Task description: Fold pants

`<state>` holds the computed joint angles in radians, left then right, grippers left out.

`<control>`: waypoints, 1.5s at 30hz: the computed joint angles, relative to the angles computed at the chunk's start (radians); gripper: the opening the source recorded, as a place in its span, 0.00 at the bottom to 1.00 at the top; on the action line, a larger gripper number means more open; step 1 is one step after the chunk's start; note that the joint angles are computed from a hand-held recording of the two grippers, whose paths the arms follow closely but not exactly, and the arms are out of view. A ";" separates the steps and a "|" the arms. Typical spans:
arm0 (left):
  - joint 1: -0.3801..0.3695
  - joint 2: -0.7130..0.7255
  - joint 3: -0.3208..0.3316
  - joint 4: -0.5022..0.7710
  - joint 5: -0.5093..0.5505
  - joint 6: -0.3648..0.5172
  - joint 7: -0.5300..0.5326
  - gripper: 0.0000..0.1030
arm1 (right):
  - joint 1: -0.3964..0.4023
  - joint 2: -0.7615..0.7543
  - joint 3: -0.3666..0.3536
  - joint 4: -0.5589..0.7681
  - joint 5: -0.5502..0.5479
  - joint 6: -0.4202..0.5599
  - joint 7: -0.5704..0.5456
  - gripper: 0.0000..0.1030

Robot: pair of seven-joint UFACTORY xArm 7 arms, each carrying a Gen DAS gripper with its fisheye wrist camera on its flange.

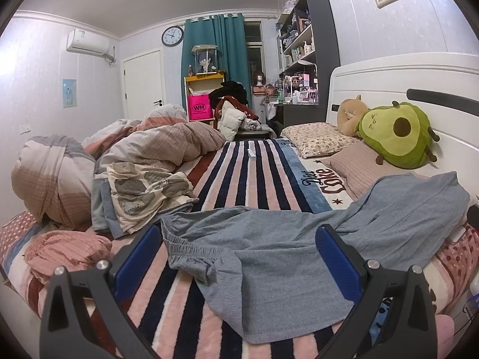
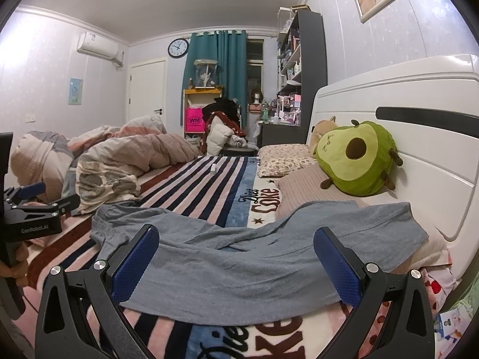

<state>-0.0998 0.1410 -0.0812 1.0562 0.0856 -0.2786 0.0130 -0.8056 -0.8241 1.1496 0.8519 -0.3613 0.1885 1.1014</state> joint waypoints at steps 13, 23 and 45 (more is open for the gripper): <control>-0.005 0.003 0.002 0.000 -0.004 -0.002 -0.001 0.99 | 0.008 0.007 0.000 0.014 0.005 0.016 -0.003 1.00; -0.005 0.020 -0.003 0.008 -0.007 -0.001 -0.012 0.99 | 0.008 0.006 -0.001 0.011 0.002 0.014 0.000 1.00; 0.094 0.018 -0.071 0.001 0.124 0.005 -0.134 0.99 | -0.003 0.012 0.014 0.030 0.007 0.025 0.004 1.00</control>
